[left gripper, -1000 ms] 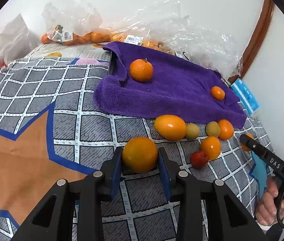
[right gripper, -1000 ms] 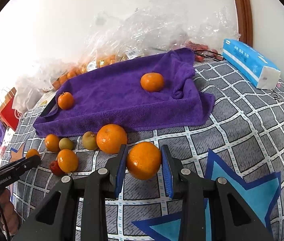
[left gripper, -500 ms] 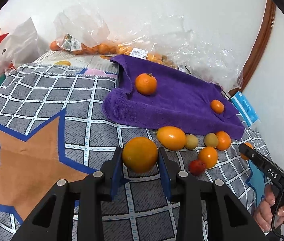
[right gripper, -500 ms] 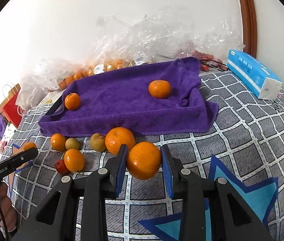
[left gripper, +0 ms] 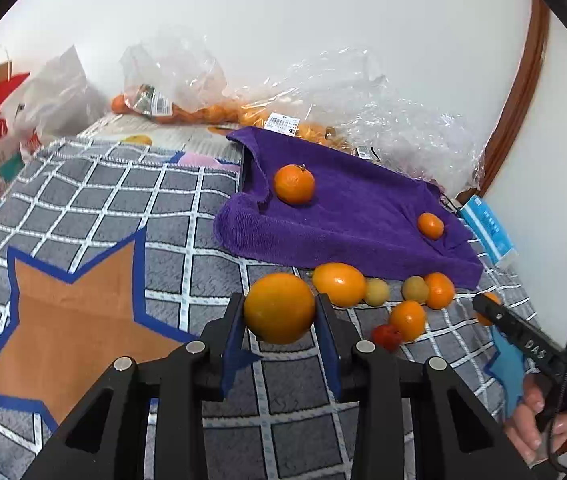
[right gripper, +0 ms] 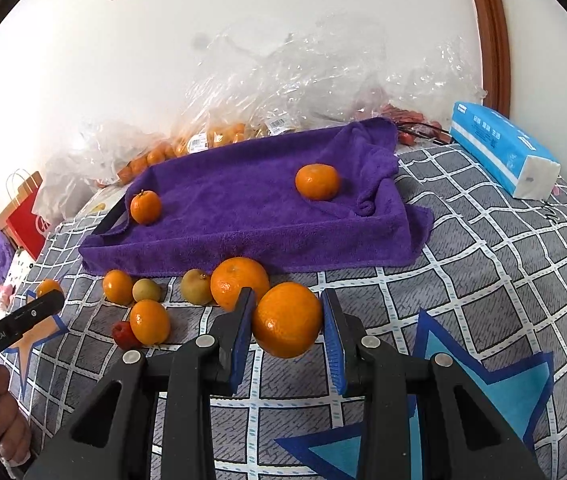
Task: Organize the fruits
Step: 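Lift both held oranges and carry them toward the purple towel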
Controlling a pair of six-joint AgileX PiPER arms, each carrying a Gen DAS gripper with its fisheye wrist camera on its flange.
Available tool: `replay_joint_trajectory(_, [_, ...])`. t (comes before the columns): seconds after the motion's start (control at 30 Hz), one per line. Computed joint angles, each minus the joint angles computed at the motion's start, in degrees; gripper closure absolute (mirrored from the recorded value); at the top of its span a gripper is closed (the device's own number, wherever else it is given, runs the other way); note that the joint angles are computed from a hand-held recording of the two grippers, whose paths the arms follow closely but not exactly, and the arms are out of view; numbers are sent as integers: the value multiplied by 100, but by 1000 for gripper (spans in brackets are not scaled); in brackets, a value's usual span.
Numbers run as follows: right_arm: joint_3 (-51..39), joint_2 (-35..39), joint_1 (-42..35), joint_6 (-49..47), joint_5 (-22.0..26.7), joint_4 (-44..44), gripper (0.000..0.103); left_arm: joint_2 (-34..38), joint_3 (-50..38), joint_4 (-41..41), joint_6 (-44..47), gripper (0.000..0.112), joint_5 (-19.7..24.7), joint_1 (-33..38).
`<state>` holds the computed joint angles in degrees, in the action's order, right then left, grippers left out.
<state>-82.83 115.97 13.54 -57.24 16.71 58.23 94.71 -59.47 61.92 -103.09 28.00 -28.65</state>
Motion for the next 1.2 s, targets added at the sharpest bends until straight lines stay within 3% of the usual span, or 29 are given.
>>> replay_joint_trajectory(0.17, [261, -189, 100, 58, -326, -99, 70, -258, 7, -168, 282, 80, 284, -146])
replay_joint_trajectory(0.3, [429, -389, 67, -86, -212, 57, 70, -404, -117, -363, 615, 80, 549, -214])
replay_joint_trajectory(0.83, [473, -937, 10, 867, -216, -925, 70, -569, -505, -526, 1001, 80, 586, -130])
replay_joint_trajectory(0.97, [372, -975, -40, 739, -93, -782, 70, -502, -648, -500, 1088, 80, 635, -107])
replay_joint_trajectory(1.2, [128, -935, -28, 1296, -53, -1288, 70, -459, -837, -671, 1354, 80, 608, -31])
